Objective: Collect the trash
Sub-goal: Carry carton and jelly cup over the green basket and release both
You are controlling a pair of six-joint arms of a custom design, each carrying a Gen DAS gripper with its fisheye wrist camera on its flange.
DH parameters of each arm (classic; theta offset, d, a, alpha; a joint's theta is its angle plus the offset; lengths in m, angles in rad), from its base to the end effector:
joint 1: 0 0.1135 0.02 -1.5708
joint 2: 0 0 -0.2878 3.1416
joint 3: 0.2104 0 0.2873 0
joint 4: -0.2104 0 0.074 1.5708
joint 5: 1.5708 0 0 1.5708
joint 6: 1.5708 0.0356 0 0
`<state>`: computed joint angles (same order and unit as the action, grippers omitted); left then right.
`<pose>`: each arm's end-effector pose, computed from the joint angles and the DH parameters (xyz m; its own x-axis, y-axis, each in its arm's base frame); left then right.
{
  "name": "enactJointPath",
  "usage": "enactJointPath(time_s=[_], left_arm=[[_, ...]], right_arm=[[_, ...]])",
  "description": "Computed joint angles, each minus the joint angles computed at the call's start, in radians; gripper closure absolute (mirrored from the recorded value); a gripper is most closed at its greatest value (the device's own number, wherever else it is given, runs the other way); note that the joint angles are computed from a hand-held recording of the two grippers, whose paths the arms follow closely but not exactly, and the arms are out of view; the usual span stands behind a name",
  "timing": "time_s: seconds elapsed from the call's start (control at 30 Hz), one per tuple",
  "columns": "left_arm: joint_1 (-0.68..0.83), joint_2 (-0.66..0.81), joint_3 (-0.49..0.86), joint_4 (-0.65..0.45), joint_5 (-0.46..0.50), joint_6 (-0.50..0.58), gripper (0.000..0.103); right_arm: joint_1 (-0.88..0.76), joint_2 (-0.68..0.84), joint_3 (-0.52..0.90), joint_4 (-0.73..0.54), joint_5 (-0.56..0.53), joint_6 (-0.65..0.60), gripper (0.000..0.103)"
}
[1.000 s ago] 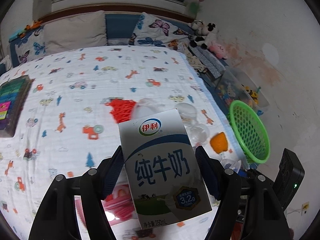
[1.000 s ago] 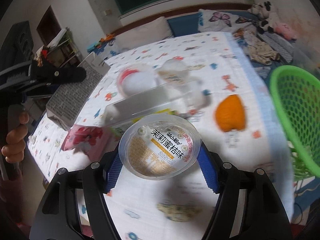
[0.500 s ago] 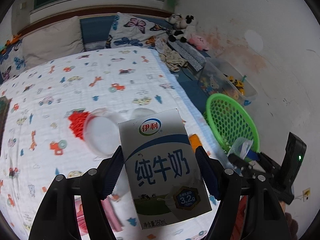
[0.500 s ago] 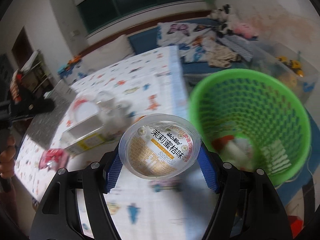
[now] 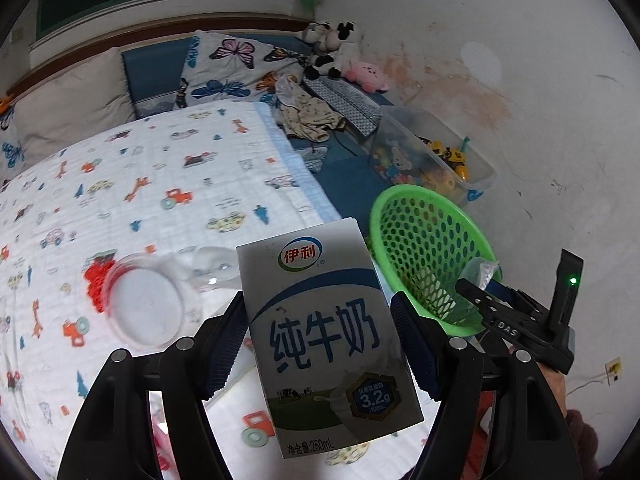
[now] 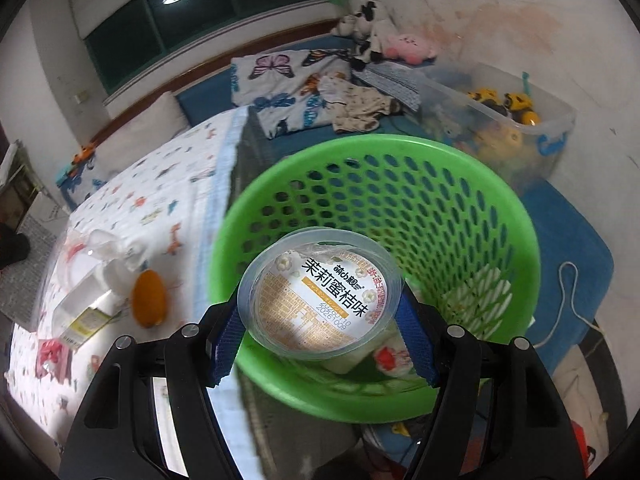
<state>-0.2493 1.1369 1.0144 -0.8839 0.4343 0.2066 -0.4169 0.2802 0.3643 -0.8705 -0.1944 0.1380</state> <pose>0.2309 -0.0742 0.3100 -0.7107 0.3730 -0.5965 0.6005 0.7633 -0.2382 0.0899 -0.0323 0.1994 -0.6035 0.4149 -0.6809 0.3590 0.9039 0.2326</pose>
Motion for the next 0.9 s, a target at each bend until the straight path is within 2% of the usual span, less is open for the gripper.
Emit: enactJointPath(time_s=[0.17, 0.3, 0.47, 0.7, 0.9], left_arm=[[-0.085, 0.022, 0.016, 0.027, -0.033, -0.04, 0.034], [-0.14, 0.036, 0.026, 0.05, -0.051, -0.069, 0.034], [-0.214, 0.064, 0.044, 0.089, -0.07, -0.112, 0.034], [-0.319, 0.12, 0.066, 0.145, -0.103, -0.147, 0.034], [-0.402, 0.183, 0.09, 0.193, -0.133, -0.18, 0.034]], right_arm=[[-0.113, 0.031, -0.01, 0.012, -0.06, -0.074, 0.033], [-0.173, 0.042, -0.015, 0.016, -0.092, -0.109, 0.026], [-0.253, 0.043, -0.01, -0.003, -0.138, -0.166, 0.025], [-0.434, -0.007, 0.018, -0.104, -0.252, -0.303, 0.023], [-0.639, -0.017, 0.051, -0.211, -0.395, -0.472, 0.022]])
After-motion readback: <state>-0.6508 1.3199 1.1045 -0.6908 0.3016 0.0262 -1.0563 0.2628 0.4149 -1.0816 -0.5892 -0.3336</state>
